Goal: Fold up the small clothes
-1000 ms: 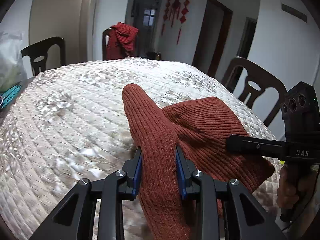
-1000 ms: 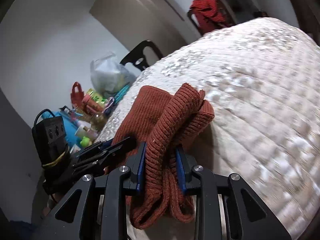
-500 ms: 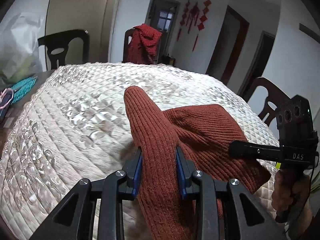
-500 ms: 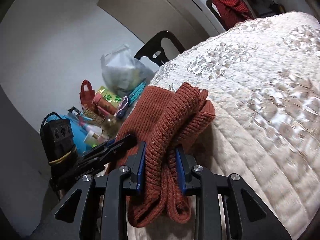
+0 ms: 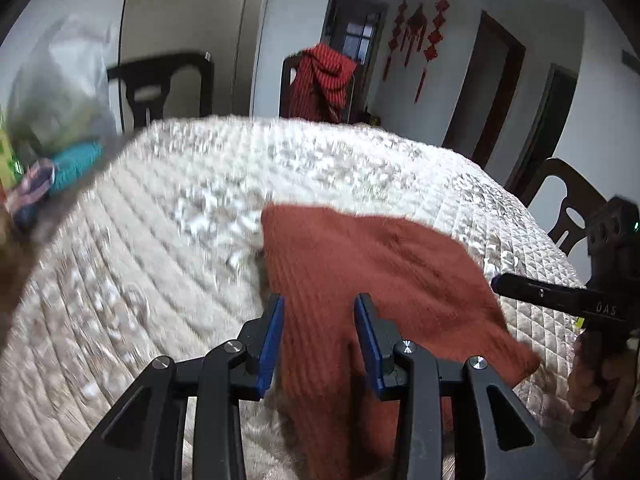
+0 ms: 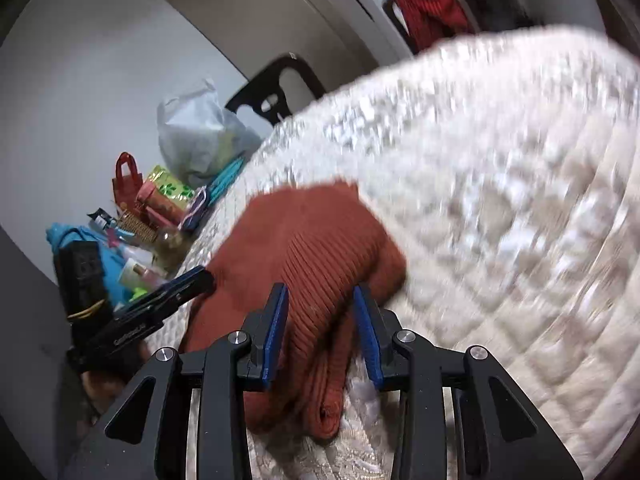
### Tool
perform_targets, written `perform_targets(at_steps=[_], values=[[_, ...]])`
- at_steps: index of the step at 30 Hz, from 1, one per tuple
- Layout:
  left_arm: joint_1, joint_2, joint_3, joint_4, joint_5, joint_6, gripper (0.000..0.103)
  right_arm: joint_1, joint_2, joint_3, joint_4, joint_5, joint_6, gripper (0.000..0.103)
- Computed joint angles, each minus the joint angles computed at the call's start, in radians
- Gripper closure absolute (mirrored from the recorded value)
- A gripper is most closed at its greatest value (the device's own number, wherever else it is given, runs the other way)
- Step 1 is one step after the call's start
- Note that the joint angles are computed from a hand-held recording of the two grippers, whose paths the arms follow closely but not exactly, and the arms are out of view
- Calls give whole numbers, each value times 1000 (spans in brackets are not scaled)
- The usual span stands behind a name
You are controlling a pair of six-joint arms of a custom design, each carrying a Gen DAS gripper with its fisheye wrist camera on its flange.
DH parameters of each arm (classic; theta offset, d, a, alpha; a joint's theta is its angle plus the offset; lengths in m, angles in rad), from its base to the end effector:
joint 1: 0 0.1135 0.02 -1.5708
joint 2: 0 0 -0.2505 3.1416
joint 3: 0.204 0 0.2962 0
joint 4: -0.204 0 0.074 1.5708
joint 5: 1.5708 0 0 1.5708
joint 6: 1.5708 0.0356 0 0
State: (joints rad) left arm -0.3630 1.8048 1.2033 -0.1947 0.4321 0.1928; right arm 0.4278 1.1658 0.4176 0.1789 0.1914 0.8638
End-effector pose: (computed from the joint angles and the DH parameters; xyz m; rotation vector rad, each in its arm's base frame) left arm 0.3925 -0.1650 0.1665 0.8441 2.1945 -0.5933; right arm 0.2453 0.1044 0.1317 0.5824 2.1004 0.5500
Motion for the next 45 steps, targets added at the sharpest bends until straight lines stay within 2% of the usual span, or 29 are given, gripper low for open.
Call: perform_targets(at_steps=[3,5,8,9,11,14,19,25,29,40,45], values=[[-36,48,61,-10,-56,3,63,-3,54,86,-71,29,-46,69],[-59,106,114,-36,-90,6,63,-15,134,149,-98,34,-78,75],[-71,143,120,-12,-127,12,63,-62,267,224,-121,-23,-105,79],[-71,136,109,-4,-128,11,63,-75,267,208,-81,-39,-118,79],[-73,103,80,1,-140,9,63,-75,251,205,-99,-41,-116,79],[-69,16,-11,32,-154,22,63,0,188,205,-191,70,-132,79],[-57,-133,-172,75,-167,29,63,139,96,165,-220,177,-132,79],[-56,-191,-263,92,-186,48,63,239,148,208,-288,263,-132,79],[-64,-153,-267,111,-213,54,63,235,227,238,-301,265,-136,79],[-61,-155,-275,111,-209,51,63,224,221,213,-285,244,-122,79],[-64,-170,-289,115,-217,42,63,207,200,186,-259,212,-105,74]])
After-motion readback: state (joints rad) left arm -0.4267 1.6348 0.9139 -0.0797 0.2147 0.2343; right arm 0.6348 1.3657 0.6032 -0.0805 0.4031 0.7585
